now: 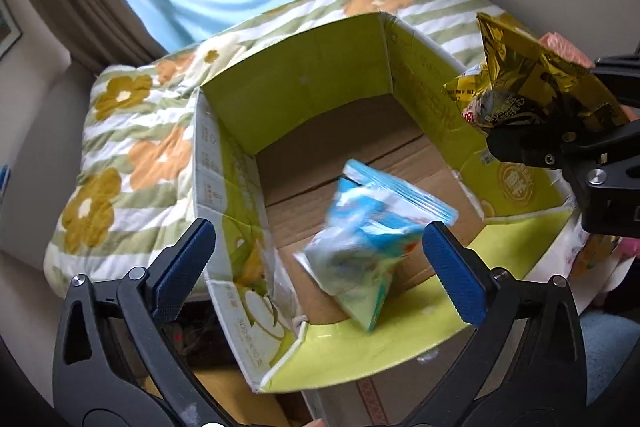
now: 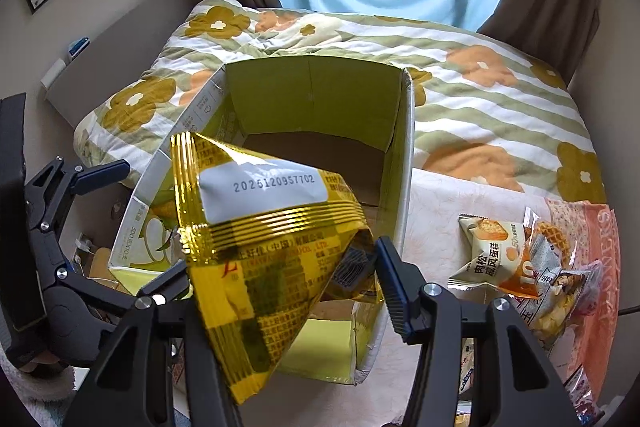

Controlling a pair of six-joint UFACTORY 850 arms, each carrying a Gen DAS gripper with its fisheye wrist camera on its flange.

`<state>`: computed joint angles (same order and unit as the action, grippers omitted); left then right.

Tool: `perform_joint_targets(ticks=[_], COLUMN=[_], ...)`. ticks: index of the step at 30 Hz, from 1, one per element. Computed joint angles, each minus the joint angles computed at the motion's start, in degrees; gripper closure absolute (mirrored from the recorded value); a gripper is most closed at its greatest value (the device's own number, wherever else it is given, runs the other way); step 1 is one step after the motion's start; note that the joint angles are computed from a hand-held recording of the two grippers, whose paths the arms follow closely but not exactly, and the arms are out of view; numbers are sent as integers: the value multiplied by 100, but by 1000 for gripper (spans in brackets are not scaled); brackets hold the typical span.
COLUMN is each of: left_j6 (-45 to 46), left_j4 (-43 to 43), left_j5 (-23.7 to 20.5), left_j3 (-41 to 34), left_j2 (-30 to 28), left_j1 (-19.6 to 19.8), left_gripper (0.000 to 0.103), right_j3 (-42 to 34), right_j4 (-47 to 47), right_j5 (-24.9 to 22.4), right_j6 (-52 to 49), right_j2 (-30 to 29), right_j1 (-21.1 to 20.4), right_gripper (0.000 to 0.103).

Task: Organize snacks
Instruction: 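Open the left tool to drop the blue-white bag while the right tool drops the gold bag into the box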

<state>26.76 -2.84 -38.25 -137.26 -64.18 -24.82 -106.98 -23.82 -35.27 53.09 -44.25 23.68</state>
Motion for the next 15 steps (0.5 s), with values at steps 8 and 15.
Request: perform_joint_targets(ticks=[8, 15], left_j6=[-316, -699], left_j4=[-265, -53], left_j5=[386, 603], left_j3=[898, 1164], left_j2=[571, 761], left_j1=[191, 271], left_gripper=[0, 0], right_j3=[-99, -675], right_j4=[103, 623], right_j5=[57, -110], right_j6=[-307, -808], right_j2=[-42, -446], right_j1=[-16, -76], right_gripper=[54, 45])
